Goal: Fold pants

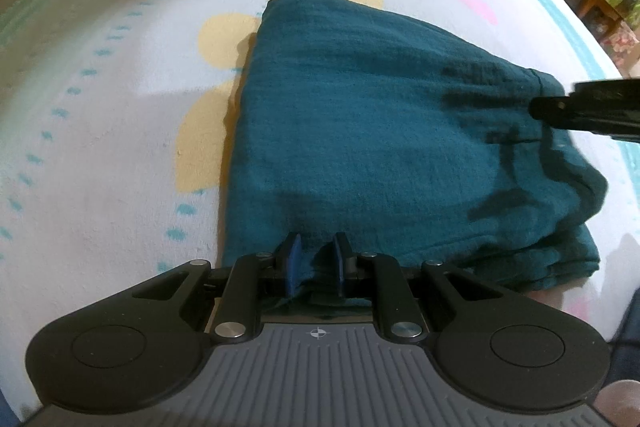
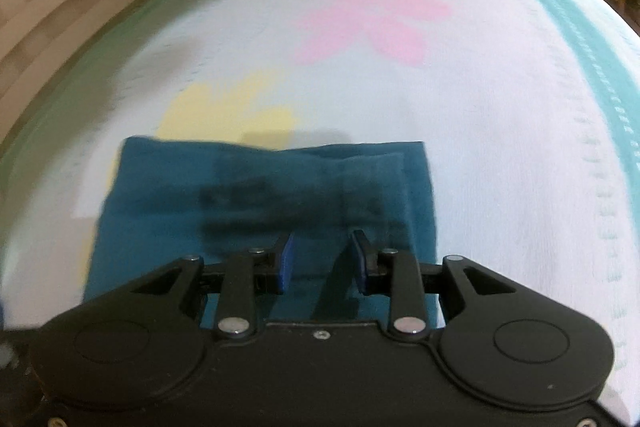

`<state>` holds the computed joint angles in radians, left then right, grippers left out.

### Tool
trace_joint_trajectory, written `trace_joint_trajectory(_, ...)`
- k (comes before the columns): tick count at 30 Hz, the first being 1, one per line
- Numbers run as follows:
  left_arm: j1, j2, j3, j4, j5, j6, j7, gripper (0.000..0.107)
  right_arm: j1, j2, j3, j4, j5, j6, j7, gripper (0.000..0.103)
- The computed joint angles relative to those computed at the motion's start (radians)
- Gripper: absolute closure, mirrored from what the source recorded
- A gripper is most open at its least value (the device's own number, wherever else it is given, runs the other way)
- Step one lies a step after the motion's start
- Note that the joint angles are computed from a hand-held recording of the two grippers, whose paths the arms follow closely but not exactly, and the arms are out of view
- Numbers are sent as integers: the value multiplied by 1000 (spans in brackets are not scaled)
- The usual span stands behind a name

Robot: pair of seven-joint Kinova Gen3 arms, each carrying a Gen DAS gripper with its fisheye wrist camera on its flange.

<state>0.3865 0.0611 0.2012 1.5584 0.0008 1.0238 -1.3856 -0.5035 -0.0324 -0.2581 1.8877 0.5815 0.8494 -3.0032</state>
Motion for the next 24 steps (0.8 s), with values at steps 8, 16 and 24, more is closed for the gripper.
trace_joint_trajectory(8, 15, -12, 5, 8, -32, -12, 18, 90, 24, 5, 38, 32, -65, -35, 30, 58)
trace_joint_trajectory(16, -15, -71, 7, 41, -83, -118, 39, 90, 91, -86, 36, 164, -227, -162, 93, 35)
trace_joint_trajectory(24, -36, 51, -17, -63, -45, -75, -47, 89, 157, -138, -42, 263, -189, -292, 37, 28)
